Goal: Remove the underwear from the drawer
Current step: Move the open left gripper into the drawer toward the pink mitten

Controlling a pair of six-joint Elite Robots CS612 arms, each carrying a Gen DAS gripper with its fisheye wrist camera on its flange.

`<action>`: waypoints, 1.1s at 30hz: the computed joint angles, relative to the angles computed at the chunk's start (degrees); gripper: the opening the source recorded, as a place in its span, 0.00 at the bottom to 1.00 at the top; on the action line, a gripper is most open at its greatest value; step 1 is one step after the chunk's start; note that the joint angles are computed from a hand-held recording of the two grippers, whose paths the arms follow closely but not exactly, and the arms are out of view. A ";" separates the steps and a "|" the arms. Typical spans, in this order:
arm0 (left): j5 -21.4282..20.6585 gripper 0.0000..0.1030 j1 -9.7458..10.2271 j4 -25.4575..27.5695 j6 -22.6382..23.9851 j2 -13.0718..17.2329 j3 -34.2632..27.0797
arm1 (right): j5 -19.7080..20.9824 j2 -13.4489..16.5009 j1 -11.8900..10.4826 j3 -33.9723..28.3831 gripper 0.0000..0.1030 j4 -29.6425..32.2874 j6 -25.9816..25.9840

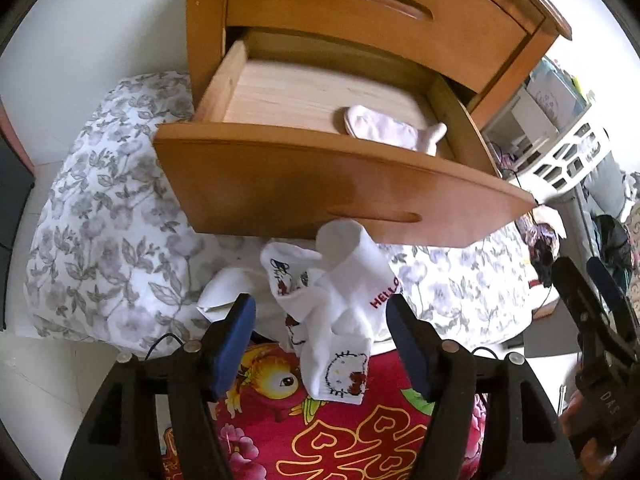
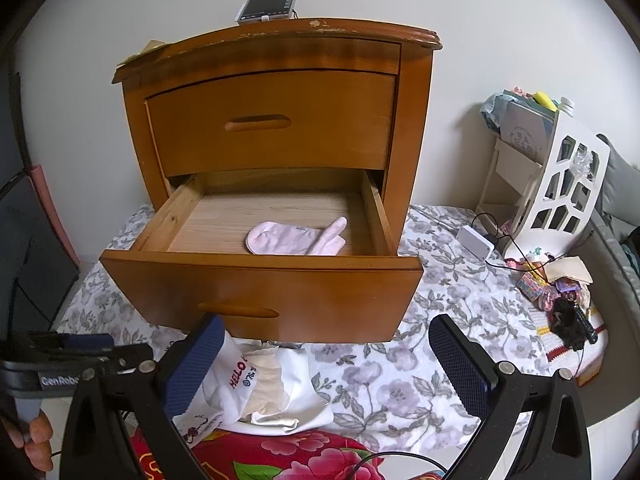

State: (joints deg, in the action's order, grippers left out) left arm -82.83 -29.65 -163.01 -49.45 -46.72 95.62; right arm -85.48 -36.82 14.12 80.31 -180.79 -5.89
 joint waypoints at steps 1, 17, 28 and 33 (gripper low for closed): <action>0.38 0.72 -0.02 0.05 -0.11 -0.04 0.07 | 0.02 -0.05 -0.02 0.04 1.00 -0.02 0.03; 5.76 0.92 -0.76 -0.90 0.17 -0.66 0.71 | -0.51 0.17 -0.03 -0.17 1.00 -0.08 1.03; 10.07 0.99 -1.08 -4.65 0.15 -0.86 0.96 | 0.33 1.00 -0.32 -1.22 1.00 0.99 1.25; 8.54 0.99 -0.48 -6.14 1.55 -0.21 -0.27 | 0.88 1.54 -0.44 -2.04 1.00 1.93 0.80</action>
State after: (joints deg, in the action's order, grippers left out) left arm -74.29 -30.13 -169.15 -47.90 -46.93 95.34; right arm -84.60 -35.28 13.68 78.26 -178.85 -5.09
